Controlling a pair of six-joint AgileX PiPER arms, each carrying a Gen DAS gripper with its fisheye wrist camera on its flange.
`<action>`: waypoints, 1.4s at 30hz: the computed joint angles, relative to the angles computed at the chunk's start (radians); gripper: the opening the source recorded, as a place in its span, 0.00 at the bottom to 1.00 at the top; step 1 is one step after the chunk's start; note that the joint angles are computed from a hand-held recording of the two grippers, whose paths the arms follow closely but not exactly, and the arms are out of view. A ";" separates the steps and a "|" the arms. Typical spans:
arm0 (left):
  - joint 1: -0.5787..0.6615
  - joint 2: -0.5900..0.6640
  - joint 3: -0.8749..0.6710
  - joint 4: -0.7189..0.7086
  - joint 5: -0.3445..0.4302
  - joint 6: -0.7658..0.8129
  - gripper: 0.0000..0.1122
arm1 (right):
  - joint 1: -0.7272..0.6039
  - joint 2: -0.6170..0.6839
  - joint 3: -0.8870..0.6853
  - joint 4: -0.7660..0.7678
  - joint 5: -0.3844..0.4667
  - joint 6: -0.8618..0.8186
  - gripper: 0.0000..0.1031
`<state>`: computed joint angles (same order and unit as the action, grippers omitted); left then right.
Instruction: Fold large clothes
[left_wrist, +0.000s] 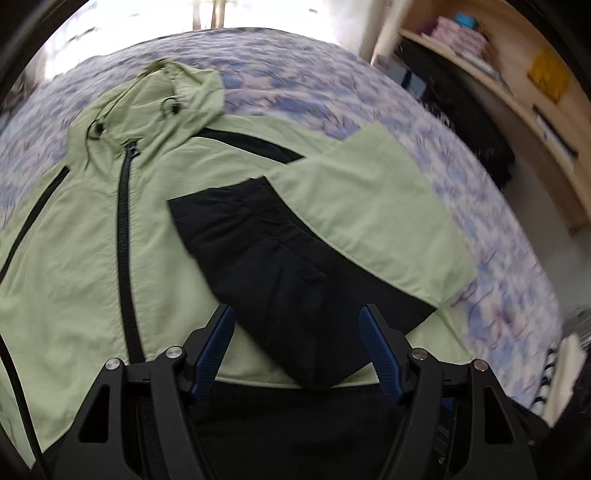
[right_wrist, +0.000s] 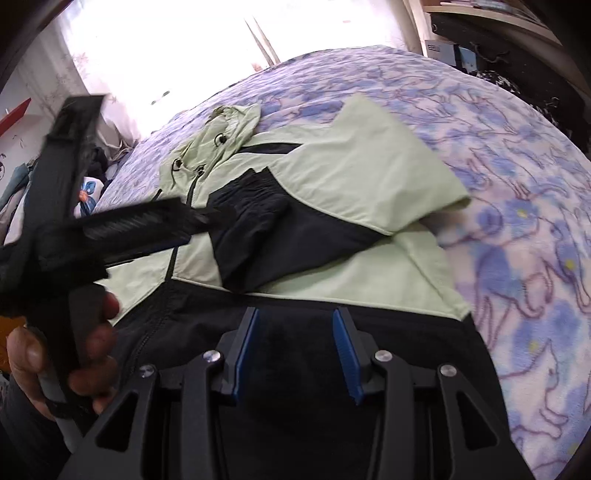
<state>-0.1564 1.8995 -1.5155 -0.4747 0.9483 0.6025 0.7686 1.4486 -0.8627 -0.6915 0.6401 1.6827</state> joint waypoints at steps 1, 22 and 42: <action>-0.034 0.003 0.008 0.046 -0.021 -0.031 0.61 | -0.004 -0.003 0.007 0.008 -0.006 -0.008 0.40; 0.188 -0.142 0.077 -0.072 -0.275 0.066 0.09 | 0.055 -0.003 -0.045 0.091 0.111 -0.104 0.40; 0.429 0.049 -0.083 -0.168 -0.003 0.084 0.62 | 0.152 0.079 -0.266 0.062 0.253 -0.157 0.55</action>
